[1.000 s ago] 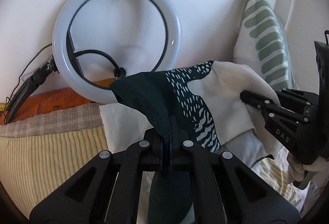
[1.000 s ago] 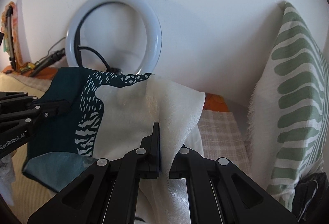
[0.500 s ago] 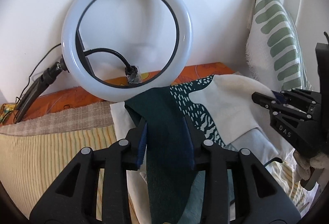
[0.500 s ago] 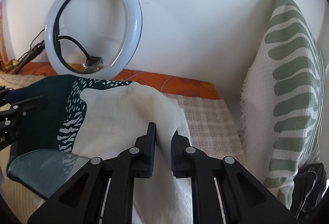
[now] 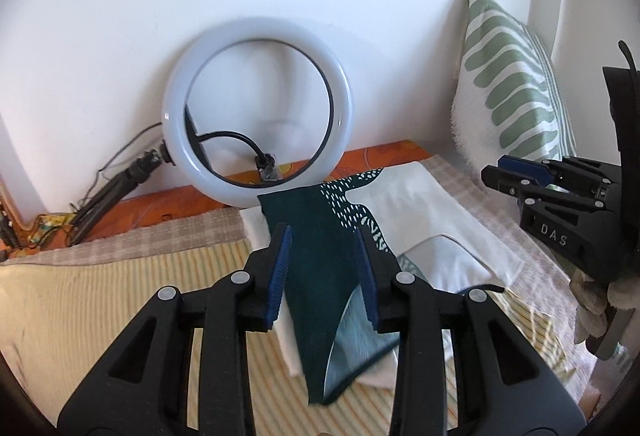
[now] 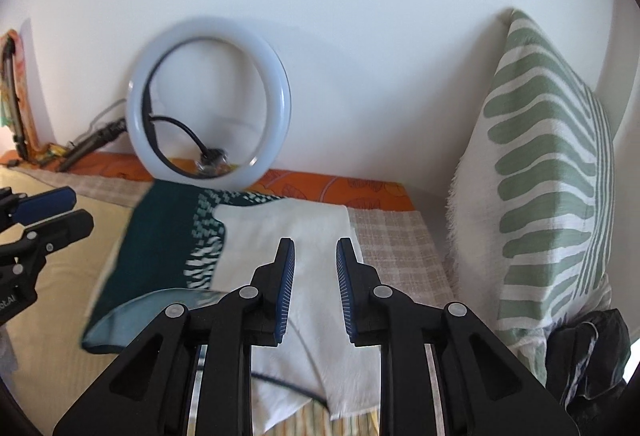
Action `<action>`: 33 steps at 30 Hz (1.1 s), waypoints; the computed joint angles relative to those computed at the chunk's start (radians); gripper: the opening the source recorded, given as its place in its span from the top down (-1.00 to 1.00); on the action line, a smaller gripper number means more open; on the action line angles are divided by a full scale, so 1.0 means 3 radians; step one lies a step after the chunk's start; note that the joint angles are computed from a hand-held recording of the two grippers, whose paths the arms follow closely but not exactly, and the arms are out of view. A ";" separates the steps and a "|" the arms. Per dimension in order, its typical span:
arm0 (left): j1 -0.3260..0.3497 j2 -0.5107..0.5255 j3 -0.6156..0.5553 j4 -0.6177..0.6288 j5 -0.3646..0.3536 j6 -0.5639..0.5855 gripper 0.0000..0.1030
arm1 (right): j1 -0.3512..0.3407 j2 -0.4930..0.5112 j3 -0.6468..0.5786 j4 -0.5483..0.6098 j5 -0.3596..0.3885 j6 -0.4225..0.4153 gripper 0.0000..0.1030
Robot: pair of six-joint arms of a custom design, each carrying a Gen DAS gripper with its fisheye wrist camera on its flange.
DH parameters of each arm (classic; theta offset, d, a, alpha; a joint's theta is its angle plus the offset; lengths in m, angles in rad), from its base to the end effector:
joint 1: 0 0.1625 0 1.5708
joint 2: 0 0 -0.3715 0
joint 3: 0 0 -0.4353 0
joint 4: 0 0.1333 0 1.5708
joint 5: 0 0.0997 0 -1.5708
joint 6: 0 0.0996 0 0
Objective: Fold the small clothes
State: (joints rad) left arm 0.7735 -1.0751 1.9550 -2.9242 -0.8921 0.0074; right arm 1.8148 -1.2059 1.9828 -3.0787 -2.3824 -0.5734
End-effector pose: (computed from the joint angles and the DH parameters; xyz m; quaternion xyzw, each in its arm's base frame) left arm -0.2769 -0.5440 0.1303 0.2871 0.8740 -0.3286 0.2136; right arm 0.1953 -0.5316 0.2199 0.2115 -0.8435 0.2635 0.4175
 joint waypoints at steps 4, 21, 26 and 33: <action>-0.0113 -0.0336 0.0219 0.0069 0.0056 -0.0012 0.37 | 0.0180 -0.0113 0.0044 0.0104 -0.0119 0.0141 0.62; -0.0714 -0.2115 0.1127 0.1057 0.0276 -0.0476 0.37 | 0.1104 -0.0595 0.0342 0.0986 -0.0440 0.1301 0.62; -0.0917 -0.2667 0.1383 0.1500 0.0393 -0.0653 0.37 | 0.1307 -0.0652 0.0454 0.1197 -0.0558 0.1662 0.61; -0.1135 -0.3302 0.1667 0.2051 0.0442 -0.0896 0.37 | 0.1526 -0.0655 0.0649 0.1236 -0.0737 0.1929 0.45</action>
State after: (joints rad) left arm 0.4329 -2.0658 2.4551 -2.3090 -0.7595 -0.2615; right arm 2.2726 -1.4025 2.1774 -2.7078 -2.6035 0.0053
